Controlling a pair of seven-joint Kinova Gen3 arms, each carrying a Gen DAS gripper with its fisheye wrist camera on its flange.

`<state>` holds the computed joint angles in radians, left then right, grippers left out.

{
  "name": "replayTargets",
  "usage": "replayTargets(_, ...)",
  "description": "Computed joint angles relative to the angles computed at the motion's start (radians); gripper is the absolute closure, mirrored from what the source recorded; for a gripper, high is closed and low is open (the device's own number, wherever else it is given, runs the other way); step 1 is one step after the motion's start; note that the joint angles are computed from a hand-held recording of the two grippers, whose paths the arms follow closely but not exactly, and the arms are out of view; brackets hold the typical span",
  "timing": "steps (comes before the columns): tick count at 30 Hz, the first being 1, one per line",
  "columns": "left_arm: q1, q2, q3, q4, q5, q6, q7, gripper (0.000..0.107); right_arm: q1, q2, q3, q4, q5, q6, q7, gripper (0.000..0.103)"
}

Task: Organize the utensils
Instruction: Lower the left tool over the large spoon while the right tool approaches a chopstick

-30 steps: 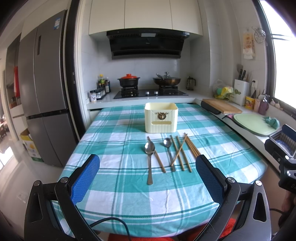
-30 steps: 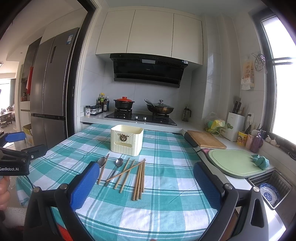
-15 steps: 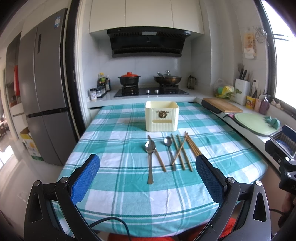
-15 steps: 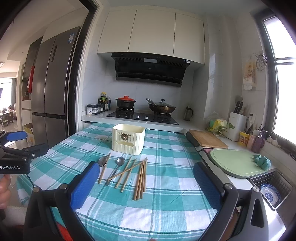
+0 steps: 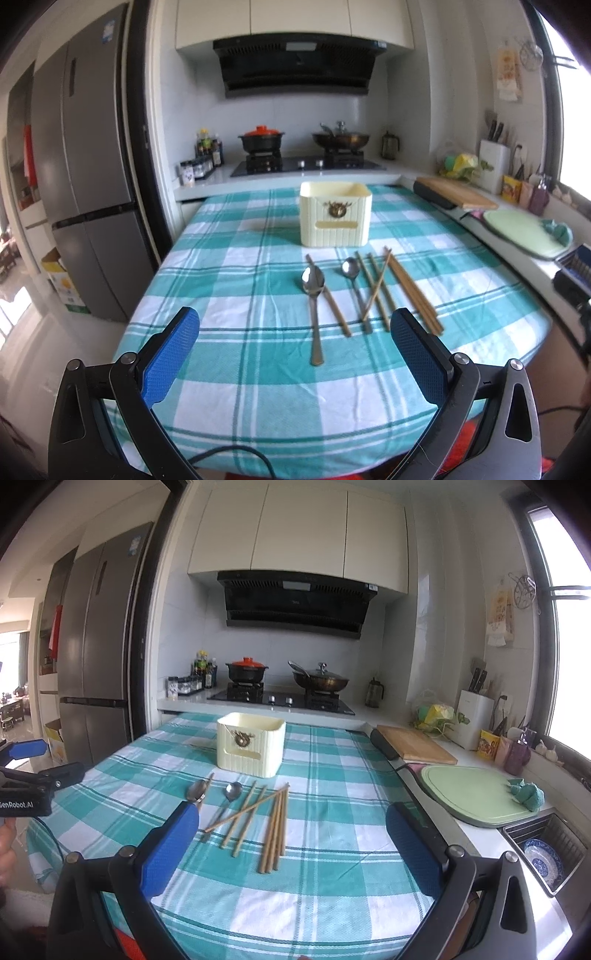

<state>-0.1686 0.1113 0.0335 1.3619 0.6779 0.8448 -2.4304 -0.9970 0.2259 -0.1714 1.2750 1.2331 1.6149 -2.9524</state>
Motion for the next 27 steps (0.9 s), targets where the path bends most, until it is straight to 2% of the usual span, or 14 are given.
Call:
replayTargets(2, 0.01, 0.051, 0.007, -0.051, -0.035, 0.027, 0.027, 0.005, 0.051, -0.016, -0.015, 0.014, -0.034, -0.027, 0.004, 0.0)
replayTargets(7, 0.068, 0.207, 0.039, -0.213, -0.197, 0.062, 0.141, 0.005, 0.281, -0.034, -0.16, 0.033, -0.091, -0.094, 0.063, 0.0)
replayTargets(12, 0.125, 0.349, 0.063, -0.371, -0.328, 0.128, 0.247, 0.005, 0.508, -0.048, -0.215, 0.051, -0.246, -0.283, 0.152, 0.002)
replayTargets(14, 0.159, 0.408, 0.056, -0.443, -0.387, 0.161, 0.301, 0.005, 0.601, -0.026, -0.224, 0.044, -0.327, -0.365, 0.205, 0.013)
replayTargets(15, 0.167, 0.429, 0.057, -0.469, -0.407, 0.174, 0.318, 0.005, 0.647, -0.01, -0.23, 0.04, -0.368, -0.404, 0.229, 0.024)
replayTargets(16, 0.18, 0.451, 0.055, -0.497, -0.431, 0.186, 0.337, 0.005, 0.693, 0.011, -0.244, 0.026, -0.409, -0.427, 0.254, 0.034)
replayTargets(17, 0.197, 0.475, 0.05, -0.525, -0.457, 0.196, 0.359, 0.005, 0.74, 0.036, -0.264, 0.008, -0.449, -0.446, 0.278, 0.039)
replayTargets(19, 0.21, 0.505, 0.05, -0.564, -0.49, 0.212, 0.377, 0.005, 0.832, 0.088, -0.316, -0.034, -0.531, -0.475, 0.341, 0.055)
replayTargets(20, 0.219, 0.516, 0.046, -0.575, -0.508, 0.213, 0.388, 0.005, 0.86, 0.109, -0.324, -0.049, -0.571, -0.49, 0.379, 0.058)
replayTargets(22, 0.237, 0.547, 0.039, -0.614, -0.539, 0.23, 0.416, 0.005, 0.862, 0.148, -0.285, -0.087, -0.652, -0.505, 0.453, 0.07)
replayTargets(27, 0.257, 0.61, 0.035, -0.705, -0.583, 0.289, 0.46, 0.005, 0.76, 0.222, -0.067, -0.181, -0.842, -0.503, 0.625, 0.078)
